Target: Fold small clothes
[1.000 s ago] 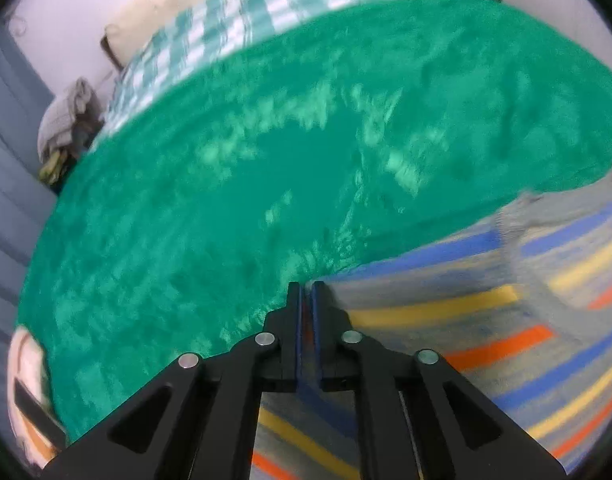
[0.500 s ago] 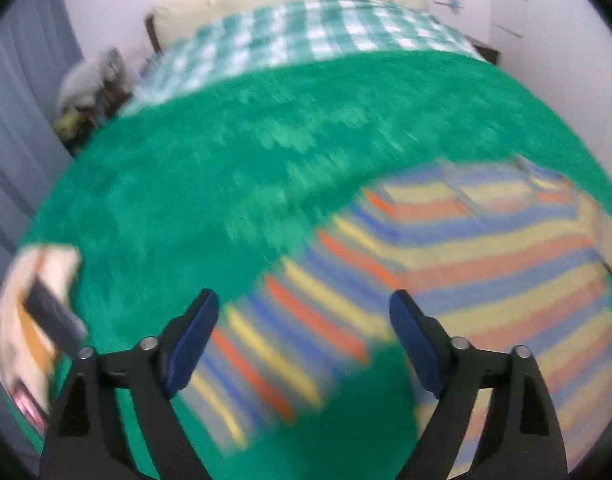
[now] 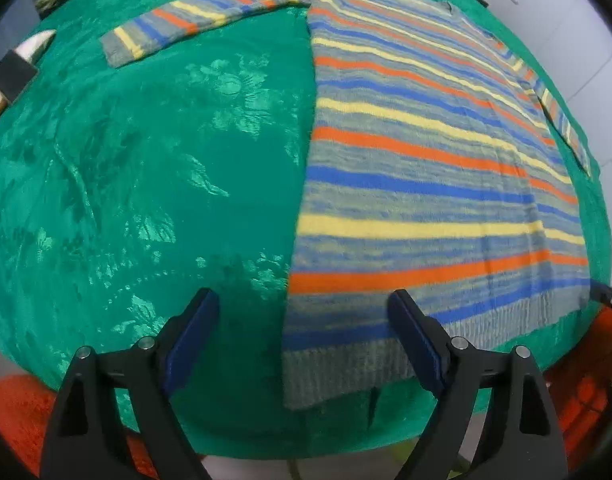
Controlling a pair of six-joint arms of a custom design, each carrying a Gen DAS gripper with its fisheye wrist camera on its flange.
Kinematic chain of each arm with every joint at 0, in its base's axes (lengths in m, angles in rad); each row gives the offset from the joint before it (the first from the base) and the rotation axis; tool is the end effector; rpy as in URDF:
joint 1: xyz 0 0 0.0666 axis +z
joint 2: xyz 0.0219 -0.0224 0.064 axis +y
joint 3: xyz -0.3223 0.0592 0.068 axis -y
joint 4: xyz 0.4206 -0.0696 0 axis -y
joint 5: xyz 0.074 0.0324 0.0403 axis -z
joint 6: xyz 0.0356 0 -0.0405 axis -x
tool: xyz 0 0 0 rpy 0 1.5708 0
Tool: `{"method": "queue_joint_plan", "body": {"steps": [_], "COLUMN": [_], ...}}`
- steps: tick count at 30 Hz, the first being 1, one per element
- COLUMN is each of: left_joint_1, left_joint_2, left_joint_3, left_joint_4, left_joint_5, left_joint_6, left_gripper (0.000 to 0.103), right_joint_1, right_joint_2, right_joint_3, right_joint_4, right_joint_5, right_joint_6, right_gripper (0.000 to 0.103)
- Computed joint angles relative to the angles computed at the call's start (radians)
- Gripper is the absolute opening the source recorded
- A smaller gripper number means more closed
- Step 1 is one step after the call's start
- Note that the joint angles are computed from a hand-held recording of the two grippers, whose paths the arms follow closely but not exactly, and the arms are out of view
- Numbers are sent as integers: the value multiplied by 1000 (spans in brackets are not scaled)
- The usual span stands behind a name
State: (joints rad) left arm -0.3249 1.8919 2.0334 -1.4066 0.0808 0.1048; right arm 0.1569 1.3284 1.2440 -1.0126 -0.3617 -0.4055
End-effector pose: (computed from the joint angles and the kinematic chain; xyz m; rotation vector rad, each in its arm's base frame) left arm 0.6029 -0.2065 0.3698 0.3310 2.8337 -0.2064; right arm 0.4706 0.0868 0.3288 0.2174 2.7059 0.6581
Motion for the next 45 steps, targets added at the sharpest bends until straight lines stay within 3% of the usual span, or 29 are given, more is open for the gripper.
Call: {"method": "queue_joint_plan", "body": {"steps": [1,2,3,4,8,15,23,25,28,31,34,38,45], "left_joint_1": [-6,-7,-8,-8,0,-27,-43,-44,-33,-19,2,20,3], "left_joint_2": [3,4,2,13,-10,-7,-67,-94,-175,-249,-265,-260,-262], "left_joint_3": [4,7,6,26,10,-25,-103,-128,-201,-270,-282,-279,-288], "left_joint_4": [0,0,0,-26,-38,-7,58,64,147,274,332,331,338], "left_joint_5": [-1,12,33,56,65,16,-39,-71,-97,-164,-206,-242,-305], "left_joint_6": [-1,1,-1,-8,-2,-8,3,18,62,140,213,236,224], "left_gripper": [66,54,14,4,4,4,13,37,61,88,90,90,90], "right_joint_1": [1,1,-1,-3,-11,-9,26,34,36,41,43,60,80], "right_joint_2": [11,29,44,58,30,73,38,26,-25,-118,-185,-227,-210], "right_joint_3": [7,19,32,49,66,76,48,49,20,-38,-81,-112,-102], "right_joint_4": [6,-2,-23,-38,-107,-125,-89,-107,-94,-40,30,112,160], "right_joint_5": [-10,-16,-21,-15,87,121,202,237,307,477,597,699,733], "right_joint_6": [2,2,1,1,-1,3,-14,-34,-99,-189,-238,-223,-143], "right_gripper": [31,17,6,6,6,6,8,27,51,56,62,66,68]}}
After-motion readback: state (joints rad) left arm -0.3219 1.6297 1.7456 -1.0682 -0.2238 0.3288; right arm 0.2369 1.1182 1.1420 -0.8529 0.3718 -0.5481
